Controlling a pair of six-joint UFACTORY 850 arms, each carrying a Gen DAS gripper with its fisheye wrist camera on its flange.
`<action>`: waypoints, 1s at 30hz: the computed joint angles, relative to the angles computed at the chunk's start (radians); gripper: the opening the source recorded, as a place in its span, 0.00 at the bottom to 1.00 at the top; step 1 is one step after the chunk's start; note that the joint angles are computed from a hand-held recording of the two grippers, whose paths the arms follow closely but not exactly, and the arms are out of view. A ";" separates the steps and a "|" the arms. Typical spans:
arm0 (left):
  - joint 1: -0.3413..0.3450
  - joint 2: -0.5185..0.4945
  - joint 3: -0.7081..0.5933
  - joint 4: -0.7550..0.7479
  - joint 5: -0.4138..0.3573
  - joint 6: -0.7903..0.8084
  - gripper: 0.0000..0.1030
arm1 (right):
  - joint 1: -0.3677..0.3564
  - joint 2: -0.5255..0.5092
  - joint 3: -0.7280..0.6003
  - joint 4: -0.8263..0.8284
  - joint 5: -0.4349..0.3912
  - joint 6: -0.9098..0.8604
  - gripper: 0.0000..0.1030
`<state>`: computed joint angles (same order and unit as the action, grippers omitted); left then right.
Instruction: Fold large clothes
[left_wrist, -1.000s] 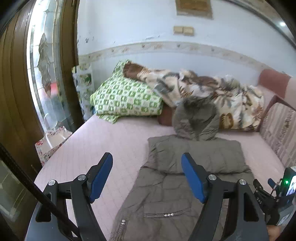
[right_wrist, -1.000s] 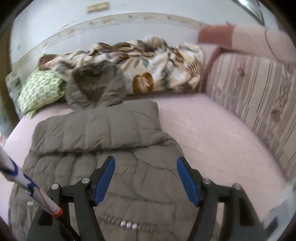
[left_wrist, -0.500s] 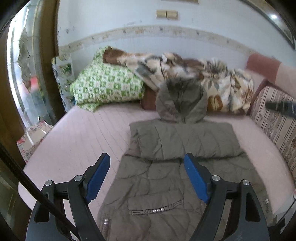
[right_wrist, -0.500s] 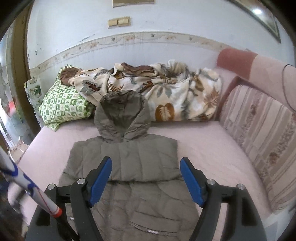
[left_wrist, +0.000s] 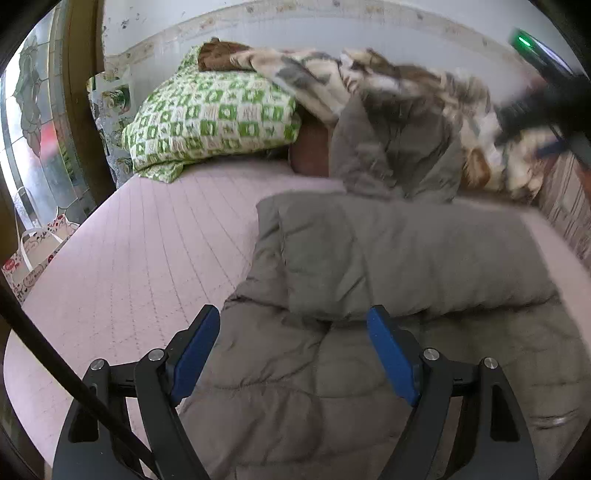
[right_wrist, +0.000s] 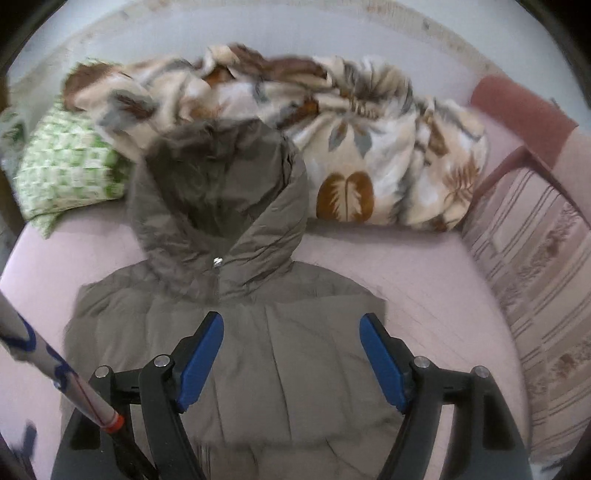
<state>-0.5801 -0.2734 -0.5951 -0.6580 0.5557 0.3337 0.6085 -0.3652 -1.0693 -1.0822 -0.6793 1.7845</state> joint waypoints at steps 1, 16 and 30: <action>0.004 -0.027 -0.017 0.021 -0.008 0.014 0.79 | -0.021 -0.044 -0.046 0.016 -0.005 -0.024 0.77; 0.046 -0.153 -0.134 0.155 -0.172 -0.057 0.79 | -0.212 -0.474 -0.598 0.056 -0.200 -0.192 0.80; 0.085 -0.096 -0.098 0.300 -0.197 -0.241 0.79 | -0.171 -0.323 -0.388 -0.088 -0.012 -0.058 0.05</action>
